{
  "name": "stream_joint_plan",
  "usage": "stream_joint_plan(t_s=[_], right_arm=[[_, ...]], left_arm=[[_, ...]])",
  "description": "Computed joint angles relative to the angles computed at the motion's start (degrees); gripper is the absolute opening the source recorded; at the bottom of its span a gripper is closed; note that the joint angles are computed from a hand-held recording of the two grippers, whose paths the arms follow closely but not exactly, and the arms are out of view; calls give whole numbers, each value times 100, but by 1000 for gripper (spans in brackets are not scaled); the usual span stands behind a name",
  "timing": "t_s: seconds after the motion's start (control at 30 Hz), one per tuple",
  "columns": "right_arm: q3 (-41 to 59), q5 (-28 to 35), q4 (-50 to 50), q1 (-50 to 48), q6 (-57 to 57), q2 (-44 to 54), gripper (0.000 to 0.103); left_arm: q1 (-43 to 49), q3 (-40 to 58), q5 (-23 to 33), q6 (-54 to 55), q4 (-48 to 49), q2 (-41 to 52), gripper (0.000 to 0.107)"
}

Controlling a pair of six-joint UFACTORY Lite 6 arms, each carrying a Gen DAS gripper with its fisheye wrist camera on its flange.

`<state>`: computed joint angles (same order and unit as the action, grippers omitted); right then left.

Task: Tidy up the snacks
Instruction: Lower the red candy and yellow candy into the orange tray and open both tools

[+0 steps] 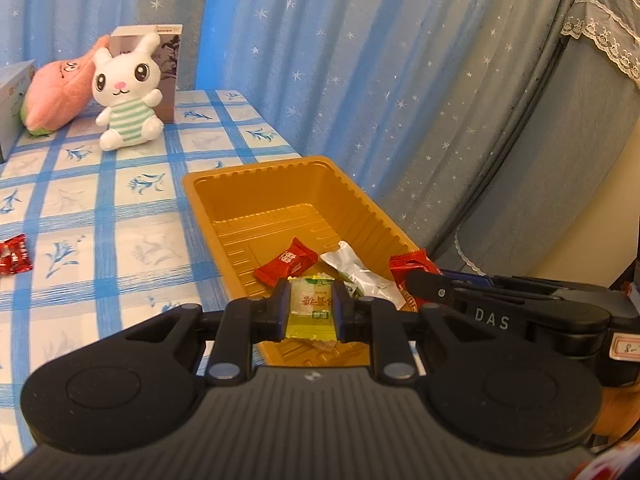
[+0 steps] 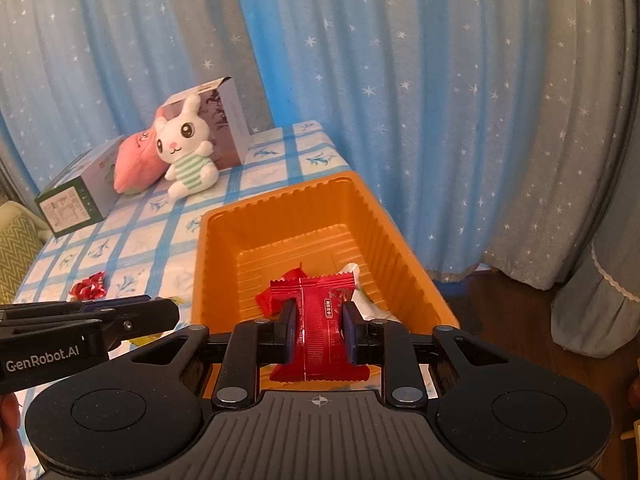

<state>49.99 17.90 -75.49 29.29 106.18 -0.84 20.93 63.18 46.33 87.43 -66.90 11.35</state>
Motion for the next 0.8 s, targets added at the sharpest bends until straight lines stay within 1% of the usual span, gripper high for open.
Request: stream_joint_plan(t_s=[0.23, 0.27, 0.3, 0.33, 0.47, 0.63, 0.8], right_arm=[[8, -202, -179, -269, 83, 102, 24], [7, -214, -210, -291, 111, 111, 24], [3, -226, -241, -307, 145, 115, 24], [0, -247, -255, -330, 153, 115, 24], [3, -271, -264, -354, 153, 119, 24], [10, -304, -297, -360, 180, 130, 24], [183, -295, -189, -274, 102, 238, 24]], left_arm=[[-319, 269, -268, -93, -141, 441, 19], [-346, 299, -309, -146, -149, 487, 21], [-374, 362, -355, -252, -115, 544, 25], [-367, 410, -350, -312, -93, 588, 27], [-226, 377, -375, -241, -110, 554, 32], [99, 230, -405, -155, -60, 439, 33], [341, 136, -398, -54, 0, 334, 37]])
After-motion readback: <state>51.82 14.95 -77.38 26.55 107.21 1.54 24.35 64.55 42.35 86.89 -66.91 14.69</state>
